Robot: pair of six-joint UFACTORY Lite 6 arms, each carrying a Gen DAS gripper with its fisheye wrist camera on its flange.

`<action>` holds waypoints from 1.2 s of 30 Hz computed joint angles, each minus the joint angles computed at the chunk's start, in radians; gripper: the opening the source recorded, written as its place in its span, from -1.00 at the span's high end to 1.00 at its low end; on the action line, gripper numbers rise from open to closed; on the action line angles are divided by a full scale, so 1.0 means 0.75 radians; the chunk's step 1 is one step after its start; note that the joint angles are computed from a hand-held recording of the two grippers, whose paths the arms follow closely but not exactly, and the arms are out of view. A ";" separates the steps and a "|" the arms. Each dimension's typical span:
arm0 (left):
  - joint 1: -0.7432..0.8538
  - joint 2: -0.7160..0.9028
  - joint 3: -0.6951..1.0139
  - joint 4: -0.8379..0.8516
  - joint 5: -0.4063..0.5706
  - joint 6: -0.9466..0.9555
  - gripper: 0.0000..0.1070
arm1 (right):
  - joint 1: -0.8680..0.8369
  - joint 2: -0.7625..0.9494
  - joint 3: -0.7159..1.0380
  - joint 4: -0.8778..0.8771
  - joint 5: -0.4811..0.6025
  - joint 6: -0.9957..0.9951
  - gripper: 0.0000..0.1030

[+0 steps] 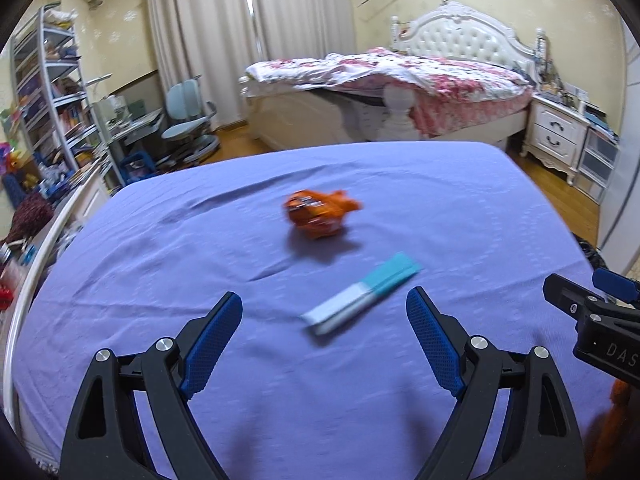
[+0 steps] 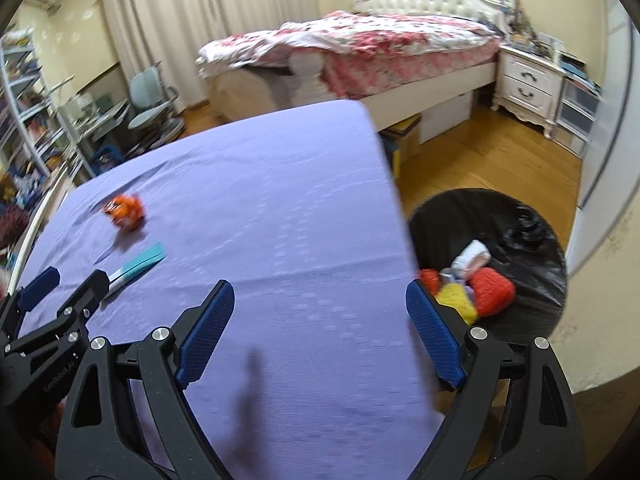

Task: Collect trash
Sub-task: 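Move both tools back over the bed toward the last two items, then grasp the teal-and-white marker with the left tool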

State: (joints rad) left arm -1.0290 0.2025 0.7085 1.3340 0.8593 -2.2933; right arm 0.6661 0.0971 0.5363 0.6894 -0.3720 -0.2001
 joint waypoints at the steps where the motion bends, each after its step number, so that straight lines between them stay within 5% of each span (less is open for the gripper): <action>1: 0.008 -0.026 -0.039 -0.002 -0.001 -0.012 -0.57 | 0.050 0.042 0.044 0.068 -0.001 -0.054 -0.66; 10: 0.077 -0.205 -0.280 0.040 -0.073 -0.114 -0.57 | 0.293 0.330 0.367 0.599 -0.034 -0.512 -0.66; 16: 0.069 -0.115 -0.188 0.122 -0.087 -0.091 -0.57 | 0.273 0.355 0.394 0.706 -0.065 -0.586 -0.66; 28: 0.178 0.180 0.150 0.188 -0.226 0.124 -0.56 | 0.063 0.279 0.318 0.484 0.016 -0.437 -0.66; 30: 0.228 0.188 0.158 0.195 -0.312 0.164 -0.38 | 0.055 0.271 0.307 0.447 0.022 -0.418 -0.66; 36: 0.287 0.067 0.002 0.474 -0.477 -0.079 0.62 | 0.055 0.293 0.323 0.415 0.016 -0.407 -0.66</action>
